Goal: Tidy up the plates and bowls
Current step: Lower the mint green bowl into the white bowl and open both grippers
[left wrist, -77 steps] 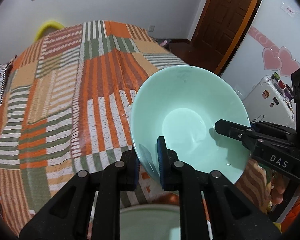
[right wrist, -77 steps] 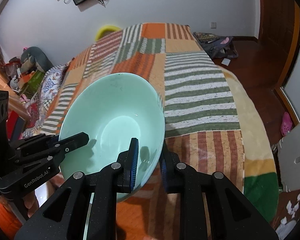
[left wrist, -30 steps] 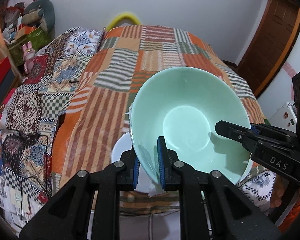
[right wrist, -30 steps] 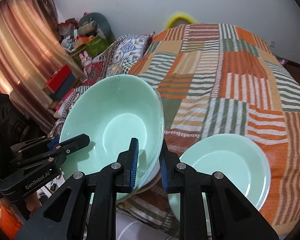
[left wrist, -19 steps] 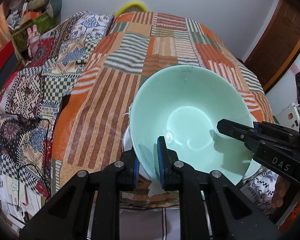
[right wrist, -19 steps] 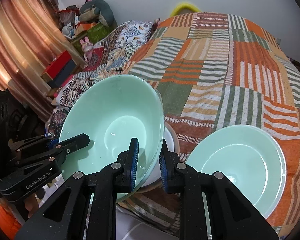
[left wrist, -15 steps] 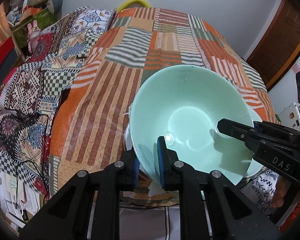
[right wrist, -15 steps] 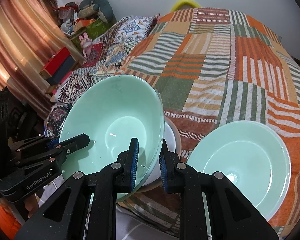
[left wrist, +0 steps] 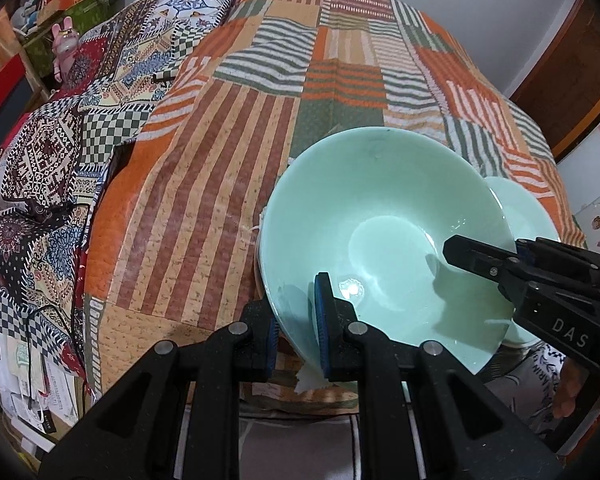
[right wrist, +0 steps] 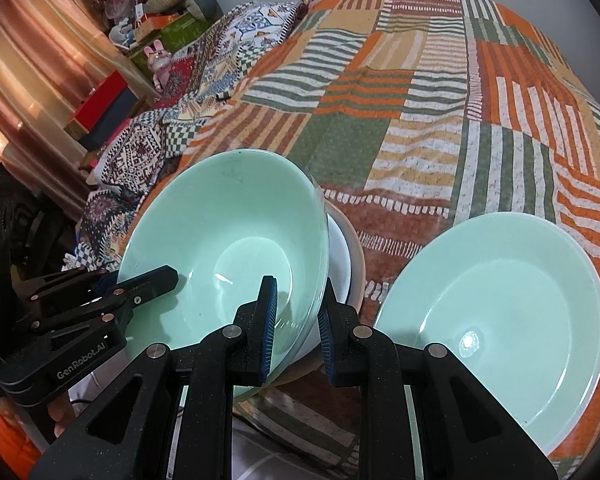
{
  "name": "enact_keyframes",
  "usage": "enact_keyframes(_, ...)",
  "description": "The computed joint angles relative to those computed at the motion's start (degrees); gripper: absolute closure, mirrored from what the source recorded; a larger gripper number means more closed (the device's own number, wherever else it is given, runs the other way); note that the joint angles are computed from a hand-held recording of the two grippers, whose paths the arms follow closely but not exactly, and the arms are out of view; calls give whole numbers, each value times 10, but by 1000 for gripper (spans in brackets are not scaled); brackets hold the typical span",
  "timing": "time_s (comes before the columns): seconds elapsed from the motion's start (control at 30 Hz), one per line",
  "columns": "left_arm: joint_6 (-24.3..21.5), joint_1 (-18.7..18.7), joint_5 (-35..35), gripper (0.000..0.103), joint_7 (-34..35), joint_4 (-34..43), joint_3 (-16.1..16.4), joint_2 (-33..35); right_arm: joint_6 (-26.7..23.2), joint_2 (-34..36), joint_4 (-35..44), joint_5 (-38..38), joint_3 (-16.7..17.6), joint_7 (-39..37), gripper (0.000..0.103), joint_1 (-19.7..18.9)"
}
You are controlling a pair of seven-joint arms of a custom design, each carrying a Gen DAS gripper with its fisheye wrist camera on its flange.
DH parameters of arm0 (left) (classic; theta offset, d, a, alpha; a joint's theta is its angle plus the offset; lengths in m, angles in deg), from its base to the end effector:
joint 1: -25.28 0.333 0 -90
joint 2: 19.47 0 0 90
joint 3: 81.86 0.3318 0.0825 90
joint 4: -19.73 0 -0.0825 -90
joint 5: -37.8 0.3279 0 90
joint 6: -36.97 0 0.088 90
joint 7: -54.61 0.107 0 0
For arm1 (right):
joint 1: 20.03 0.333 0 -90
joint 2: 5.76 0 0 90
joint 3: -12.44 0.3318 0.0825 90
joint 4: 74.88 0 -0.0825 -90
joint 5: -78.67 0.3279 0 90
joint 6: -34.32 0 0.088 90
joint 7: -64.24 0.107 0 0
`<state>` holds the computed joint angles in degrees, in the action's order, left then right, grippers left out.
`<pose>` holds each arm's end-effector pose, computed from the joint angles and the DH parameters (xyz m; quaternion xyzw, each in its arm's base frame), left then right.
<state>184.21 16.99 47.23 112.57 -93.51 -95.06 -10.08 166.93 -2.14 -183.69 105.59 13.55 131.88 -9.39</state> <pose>0.5413 -0.2082 0.4812 -0.7158 0.6630 -0.1920 0.1059 0.5447 0.1219 0.5419 -0.7870 0.5593 -0.0053 0.2602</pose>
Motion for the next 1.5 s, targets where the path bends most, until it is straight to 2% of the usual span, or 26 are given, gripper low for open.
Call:
enact_keyframes(0.3, -12, -4, 28, 88, -10, 18, 2, 17, 7, 6, 0, -20, -1, 11, 85, 3)
enact_keyframes(0.7, -24, -1, 24, 88, -11, 38, -2, 39, 14, 14, 0, -43, -1, 25, 84, 6)
enact_keyframes(1.03, -11, 22, -46, 87, 16, 29, -15, 38, 6, 17, 3, -38, -3, 14, 81, 3)
enact_keyframes(1.5, -51, 7, -26, 85, -4, 47, -6, 31, 0, 15, 1, -37, -3, 12, 80, 2)
